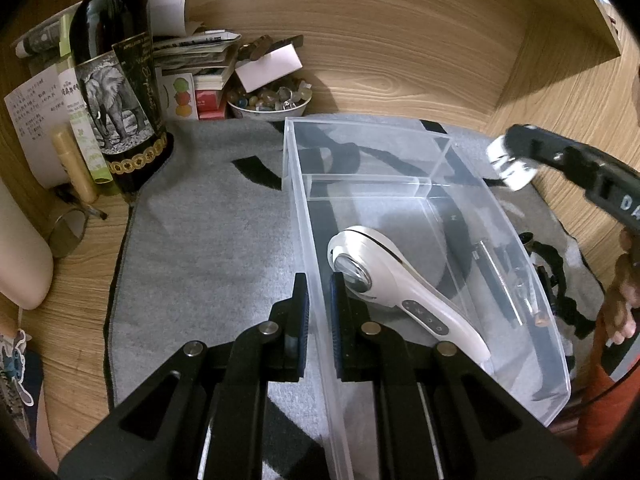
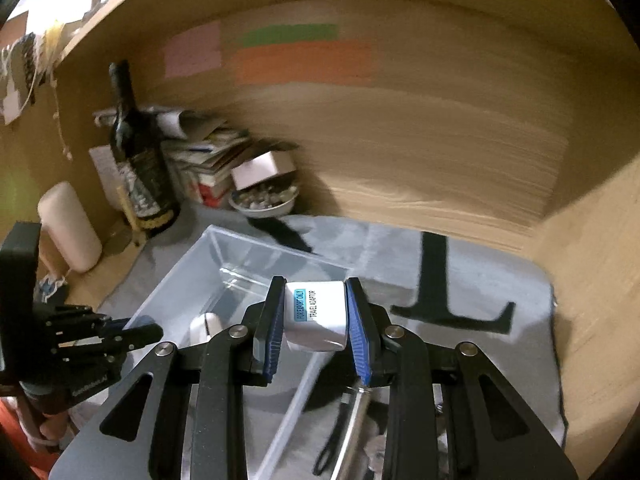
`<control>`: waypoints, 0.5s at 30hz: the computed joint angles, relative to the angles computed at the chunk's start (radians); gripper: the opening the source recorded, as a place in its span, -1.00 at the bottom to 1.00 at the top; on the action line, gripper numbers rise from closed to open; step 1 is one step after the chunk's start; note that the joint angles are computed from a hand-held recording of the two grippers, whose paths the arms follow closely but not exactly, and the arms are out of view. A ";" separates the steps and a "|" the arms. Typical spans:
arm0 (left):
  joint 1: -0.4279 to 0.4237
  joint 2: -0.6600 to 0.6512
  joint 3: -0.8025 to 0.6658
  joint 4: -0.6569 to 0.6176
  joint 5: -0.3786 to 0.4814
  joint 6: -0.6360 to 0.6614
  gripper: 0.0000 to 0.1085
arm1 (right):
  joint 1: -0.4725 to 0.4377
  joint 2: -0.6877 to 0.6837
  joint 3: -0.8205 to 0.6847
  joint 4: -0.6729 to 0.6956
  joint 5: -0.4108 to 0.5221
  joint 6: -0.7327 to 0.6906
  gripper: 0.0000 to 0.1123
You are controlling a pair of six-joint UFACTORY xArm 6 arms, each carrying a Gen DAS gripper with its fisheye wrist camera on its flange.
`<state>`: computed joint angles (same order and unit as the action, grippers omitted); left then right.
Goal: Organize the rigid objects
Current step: 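Carry the white plug adapter with the right gripper into the box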
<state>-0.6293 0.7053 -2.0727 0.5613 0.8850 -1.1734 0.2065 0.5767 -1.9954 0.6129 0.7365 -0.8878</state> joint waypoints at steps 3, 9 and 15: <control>0.000 -0.001 0.002 0.001 -0.002 -0.001 -0.82 | 0.012 0.029 -0.039 -0.033 0.035 0.010 -0.52; 0.000 -0.002 0.004 0.001 -0.006 -0.003 -0.82 | 0.033 0.096 -0.127 -0.124 0.111 0.047 -0.52; 0.000 -0.004 0.009 0.002 -0.011 -0.005 -0.81 | 0.047 0.129 -0.160 -0.203 0.154 0.060 -0.52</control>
